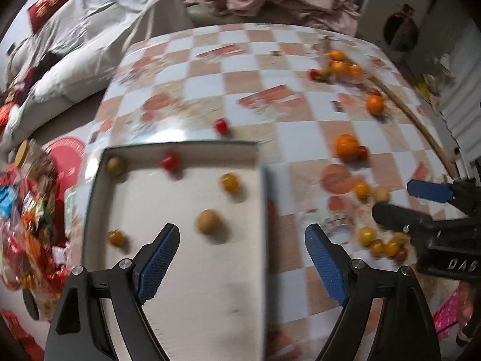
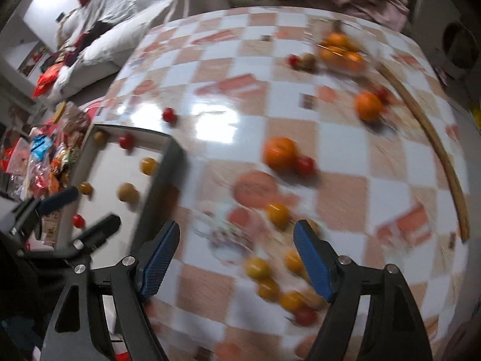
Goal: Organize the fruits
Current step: 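Open both tools to drop the fruits into the tray and withdraw, then grasp a yellow tomato with left tool while right tool grasps a red tomato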
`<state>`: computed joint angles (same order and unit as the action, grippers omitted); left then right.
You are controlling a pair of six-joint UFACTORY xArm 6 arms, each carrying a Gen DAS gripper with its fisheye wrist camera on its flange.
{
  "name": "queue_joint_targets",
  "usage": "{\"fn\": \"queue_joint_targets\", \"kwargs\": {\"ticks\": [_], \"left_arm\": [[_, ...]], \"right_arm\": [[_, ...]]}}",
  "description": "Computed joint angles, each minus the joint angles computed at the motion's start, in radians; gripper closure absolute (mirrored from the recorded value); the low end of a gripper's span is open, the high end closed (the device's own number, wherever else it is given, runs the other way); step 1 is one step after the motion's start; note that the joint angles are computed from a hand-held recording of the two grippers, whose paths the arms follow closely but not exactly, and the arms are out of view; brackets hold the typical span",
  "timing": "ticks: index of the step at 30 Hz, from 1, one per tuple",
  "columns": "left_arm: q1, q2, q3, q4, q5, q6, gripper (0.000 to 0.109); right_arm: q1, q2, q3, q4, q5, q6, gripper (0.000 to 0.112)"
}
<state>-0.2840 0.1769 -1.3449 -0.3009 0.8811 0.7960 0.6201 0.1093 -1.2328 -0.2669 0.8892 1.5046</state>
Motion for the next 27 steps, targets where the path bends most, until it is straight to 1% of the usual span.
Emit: {"fn": "queue_joint_targets", "kwargs": {"ticks": [5, 6, 8, 10, 14, 19, 21, 23, 24, 27], "left_arm": [[-0.055, -0.051, 0.078, 0.001, 0.003, 0.052, 0.022], [-0.066, -0.061, 0.099, 0.005, -0.002, 0.065, 0.022], [-0.092, -0.086, 0.159, 0.031, -0.040, 0.093, 0.022], [-0.105, -0.101, 0.198, 0.034, -0.050, 0.125, 0.022], [-0.121, -0.106, 0.248, 0.021, -0.057, 0.176, 0.022], [-0.142, -0.094, 0.269, 0.013, -0.081, 0.156, 0.023], [-0.151, -0.081, 0.262, 0.016, -0.090, 0.139, 0.023], [-0.159, -0.069, 0.253, 0.007, -0.088, 0.135, 0.022], [-0.161, -0.067, 0.249, -0.009, -0.081, 0.141, 0.022], [-0.177, -0.066, 0.247, -0.035, -0.101, 0.151, 0.022]], "right_arm": [[0.041, -0.112, 0.117, -0.010, 0.058, 0.094, 0.031], [0.054, -0.134, 0.141, -0.010, 0.071, 0.116, 0.031], [0.077, -0.161, 0.169, -0.008, 0.094, 0.150, 0.031], [0.104, -0.181, 0.193, 0.003, 0.111, 0.183, 0.031], [0.149, -0.202, 0.256, 0.062, 0.074, 0.217, 0.031], [0.183, -0.177, 0.280, 0.107, 0.023, 0.227, 0.032], [0.186, -0.166, 0.278, 0.101, 0.019, 0.228, 0.037], [0.183, -0.158, 0.280, 0.100, 0.012, 0.222, 0.046], [0.181, -0.157, 0.283, 0.098, 0.007, 0.221, 0.048], [0.174, -0.155, 0.284, 0.078, 0.005, 0.226, 0.049]]}}
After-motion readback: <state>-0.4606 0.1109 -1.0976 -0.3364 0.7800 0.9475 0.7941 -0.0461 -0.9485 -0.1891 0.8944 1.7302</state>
